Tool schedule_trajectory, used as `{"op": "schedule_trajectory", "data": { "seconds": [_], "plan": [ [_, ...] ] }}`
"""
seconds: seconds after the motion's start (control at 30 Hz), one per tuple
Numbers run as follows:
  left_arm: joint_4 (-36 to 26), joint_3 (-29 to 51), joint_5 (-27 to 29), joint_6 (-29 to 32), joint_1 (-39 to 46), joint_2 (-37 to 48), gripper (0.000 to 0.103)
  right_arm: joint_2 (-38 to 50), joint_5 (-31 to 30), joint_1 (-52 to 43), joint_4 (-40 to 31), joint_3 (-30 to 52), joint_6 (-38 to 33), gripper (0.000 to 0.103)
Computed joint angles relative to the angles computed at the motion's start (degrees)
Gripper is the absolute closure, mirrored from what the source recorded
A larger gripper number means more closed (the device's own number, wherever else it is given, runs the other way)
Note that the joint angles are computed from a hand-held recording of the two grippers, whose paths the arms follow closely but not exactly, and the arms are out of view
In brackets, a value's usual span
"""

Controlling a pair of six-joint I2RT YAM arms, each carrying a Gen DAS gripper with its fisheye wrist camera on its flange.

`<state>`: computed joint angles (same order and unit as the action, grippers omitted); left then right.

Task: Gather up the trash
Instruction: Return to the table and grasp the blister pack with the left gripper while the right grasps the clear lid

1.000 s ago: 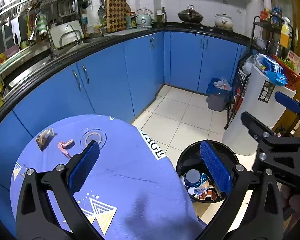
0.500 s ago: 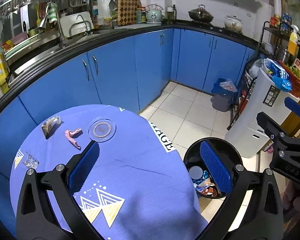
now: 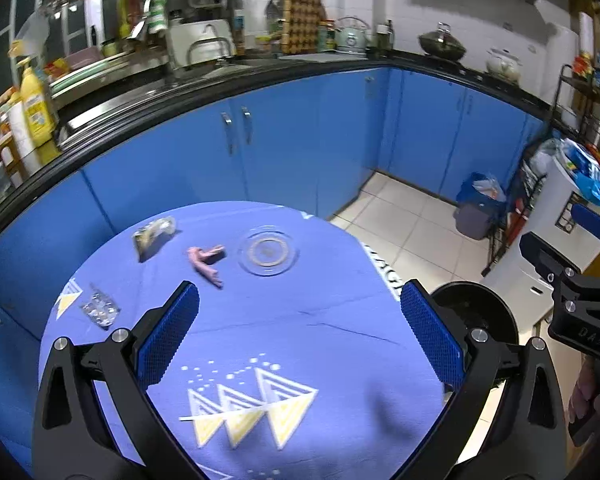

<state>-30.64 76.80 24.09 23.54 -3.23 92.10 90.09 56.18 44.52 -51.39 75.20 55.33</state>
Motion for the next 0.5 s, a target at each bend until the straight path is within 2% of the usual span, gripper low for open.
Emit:
{"op": "schedule_trajectory", "data": {
  "seconds": [0.33,0.5],
  "plan": [
    [-0.6,5.7,3.2,1.1,9.0,6.7,0.004,11.5,-4.4,-0.5,5.3,11.3,-9.1,0.007],
    [-1.9,11.0,2.9,0.8,12.8,12.3,0.004,17.3,-8.1,-1.5,8.7,16.8,-13.4,0.007]
  ]
}}
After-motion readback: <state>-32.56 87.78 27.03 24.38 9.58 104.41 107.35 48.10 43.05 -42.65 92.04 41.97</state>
